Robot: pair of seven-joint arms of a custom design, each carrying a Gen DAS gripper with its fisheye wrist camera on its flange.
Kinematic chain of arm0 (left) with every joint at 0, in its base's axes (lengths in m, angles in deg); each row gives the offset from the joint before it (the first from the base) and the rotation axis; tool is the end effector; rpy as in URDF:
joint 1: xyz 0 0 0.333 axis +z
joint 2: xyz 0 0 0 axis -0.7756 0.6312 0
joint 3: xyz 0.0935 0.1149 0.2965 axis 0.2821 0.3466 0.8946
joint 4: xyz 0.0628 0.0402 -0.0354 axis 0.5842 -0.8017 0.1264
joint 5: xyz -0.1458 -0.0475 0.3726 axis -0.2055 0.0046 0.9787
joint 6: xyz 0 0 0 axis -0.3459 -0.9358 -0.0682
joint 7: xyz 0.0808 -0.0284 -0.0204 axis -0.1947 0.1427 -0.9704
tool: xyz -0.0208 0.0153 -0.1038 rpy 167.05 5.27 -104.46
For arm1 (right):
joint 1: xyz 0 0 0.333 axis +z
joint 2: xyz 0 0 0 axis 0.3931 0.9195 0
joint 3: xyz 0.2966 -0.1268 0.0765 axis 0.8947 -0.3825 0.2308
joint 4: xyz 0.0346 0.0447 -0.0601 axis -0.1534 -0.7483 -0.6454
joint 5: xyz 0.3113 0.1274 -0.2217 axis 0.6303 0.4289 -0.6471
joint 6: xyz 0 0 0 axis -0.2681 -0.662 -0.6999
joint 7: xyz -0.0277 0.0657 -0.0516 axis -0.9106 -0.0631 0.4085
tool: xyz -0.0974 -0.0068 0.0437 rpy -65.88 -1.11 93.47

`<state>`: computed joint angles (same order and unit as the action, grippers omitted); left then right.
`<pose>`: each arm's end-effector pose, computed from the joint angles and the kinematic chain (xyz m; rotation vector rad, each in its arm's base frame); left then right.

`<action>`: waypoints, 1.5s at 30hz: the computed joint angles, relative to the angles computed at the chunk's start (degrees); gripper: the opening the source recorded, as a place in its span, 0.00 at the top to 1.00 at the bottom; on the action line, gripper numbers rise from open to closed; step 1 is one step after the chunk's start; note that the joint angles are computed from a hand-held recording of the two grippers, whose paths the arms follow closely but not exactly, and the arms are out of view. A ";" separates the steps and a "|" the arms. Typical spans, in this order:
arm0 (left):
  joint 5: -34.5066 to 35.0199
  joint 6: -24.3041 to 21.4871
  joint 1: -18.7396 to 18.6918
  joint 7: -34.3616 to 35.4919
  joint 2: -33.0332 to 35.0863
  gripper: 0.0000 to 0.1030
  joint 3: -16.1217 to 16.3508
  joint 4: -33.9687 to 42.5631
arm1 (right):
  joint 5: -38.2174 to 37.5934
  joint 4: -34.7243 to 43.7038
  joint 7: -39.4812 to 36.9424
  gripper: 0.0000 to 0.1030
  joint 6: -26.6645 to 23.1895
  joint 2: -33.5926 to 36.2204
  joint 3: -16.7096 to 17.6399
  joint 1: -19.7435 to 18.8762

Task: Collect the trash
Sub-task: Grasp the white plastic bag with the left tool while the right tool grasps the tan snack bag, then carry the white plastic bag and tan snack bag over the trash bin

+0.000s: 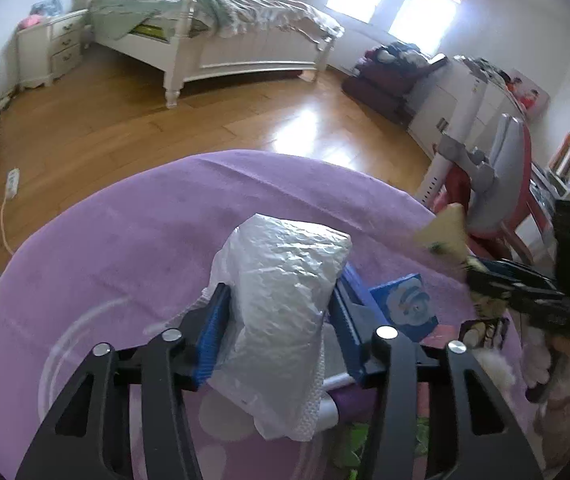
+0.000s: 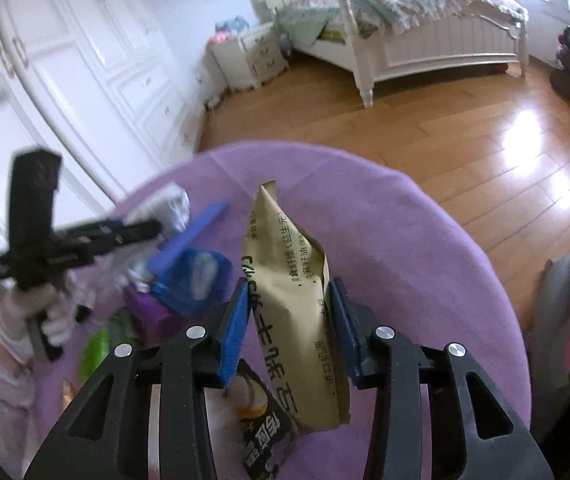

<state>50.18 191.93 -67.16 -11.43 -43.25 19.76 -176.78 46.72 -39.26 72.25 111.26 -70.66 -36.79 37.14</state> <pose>0.4805 -0.1011 0.4943 -2.0778 1.7116 -0.9607 0.5854 0.1957 0.4536 -2.1137 1.0133 0.0185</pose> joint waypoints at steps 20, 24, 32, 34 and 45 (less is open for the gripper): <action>14.01 12.98 -3.90 -25.46 -5.12 0.55 -13.36 0.29 | 20.95 -16.69 -5.93 0.61 -18.26 -21.16 -11.60 -8.31; 17.25 15.51 -3.39 -29.75 0.89 0.55 -16.67 4.75 | 21.46 -19.69 -5.85 0.61 -18.10 -22.92 -13.42 -10.48; 12.59 14.34 -15.63 -21.98 13.96 0.55 -10.36 17.52 | 22.58 -20.62 -5.66 0.61 -18.35 -21.86 -17.65 -16.68; 5.18 13.49 -16.60 -14.82 16.41 0.55 -11.20 20.14 | 23.46 -20.11 -6.16 0.61 -18.09 -20.58 -18.02 -17.89; -8.12 9.15 -6.00 -0.25 29.30 0.55 -27.24 32.70 | 25.51 -18.60 -6.98 0.61 -17.39 -14.54 -19.41 -25.12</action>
<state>42.06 201.08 -73.17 -11.68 -13.94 -7.48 -144.07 72.23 -57.86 65.27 93.87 -85.20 -56.19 12.01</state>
